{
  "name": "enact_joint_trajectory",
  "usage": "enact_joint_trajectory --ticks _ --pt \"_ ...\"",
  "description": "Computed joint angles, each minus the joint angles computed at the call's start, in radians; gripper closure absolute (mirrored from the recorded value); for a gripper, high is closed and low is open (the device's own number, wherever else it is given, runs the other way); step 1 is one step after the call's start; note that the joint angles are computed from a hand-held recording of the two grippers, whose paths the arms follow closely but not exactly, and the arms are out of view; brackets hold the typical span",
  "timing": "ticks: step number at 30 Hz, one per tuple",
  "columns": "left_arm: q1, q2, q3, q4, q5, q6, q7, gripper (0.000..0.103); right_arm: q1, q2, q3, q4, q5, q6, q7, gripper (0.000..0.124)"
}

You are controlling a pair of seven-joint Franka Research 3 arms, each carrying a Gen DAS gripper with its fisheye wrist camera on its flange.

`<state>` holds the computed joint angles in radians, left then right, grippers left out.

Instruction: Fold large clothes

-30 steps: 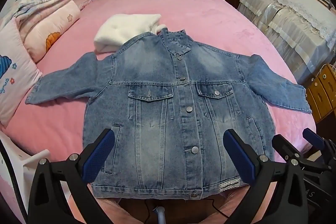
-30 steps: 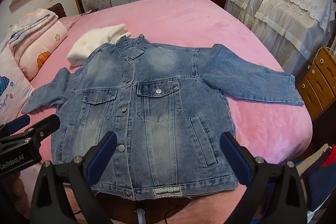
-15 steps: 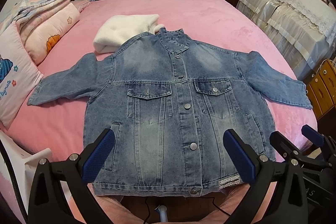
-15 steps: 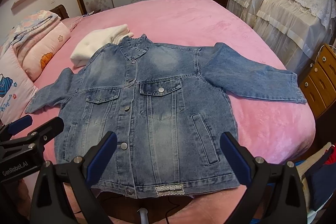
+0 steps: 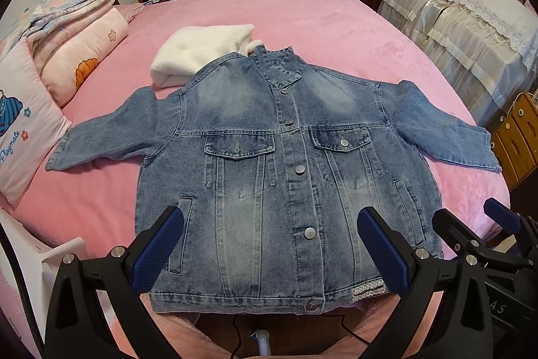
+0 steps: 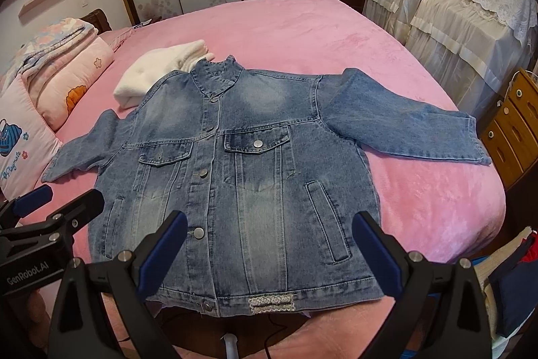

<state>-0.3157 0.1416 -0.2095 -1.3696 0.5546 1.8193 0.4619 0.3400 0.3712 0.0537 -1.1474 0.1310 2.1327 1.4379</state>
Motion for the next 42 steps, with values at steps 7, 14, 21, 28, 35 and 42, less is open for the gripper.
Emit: enact_joint_trajectory --ticks 7,14,21,28,35,42 --pt "-0.001 0.0 0.0 0.0 0.001 0.001 -0.003 0.001 0.0 -0.006 0.001 -0.013 0.003 0.002 0.0 0.025" --pt "0.0 -0.001 0.0 0.001 -0.003 -0.002 -0.002 0.001 0.001 -0.005 0.001 -0.013 0.003 -0.001 0.005 0.025" --pt "0.0 -0.002 0.0 -0.003 -0.003 0.001 -0.003 0.001 0.0 -0.004 0.001 -0.012 0.005 -0.002 0.004 0.025" --pt "0.003 -0.009 -0.001 -0.015 -0.009 0.013 -0.004 0.001 -0.002 -0.005 0.001 -0.015 0.007 0.0 0.003 0.025" --pt "0.007 -0.014 -0.003 -0.032 -0.013 0.025 -0.007 0.001 0.002 -0.005 0.001 -0.016 0.002 -0.002 0.009 0.025" --pt "0.013 -0.016 -0.002 -0.046 -0.028 0.048 -0.008 0.001 0.001 -0.005 0.001 -0.018 0.003 -0.006 0.011 0.025"
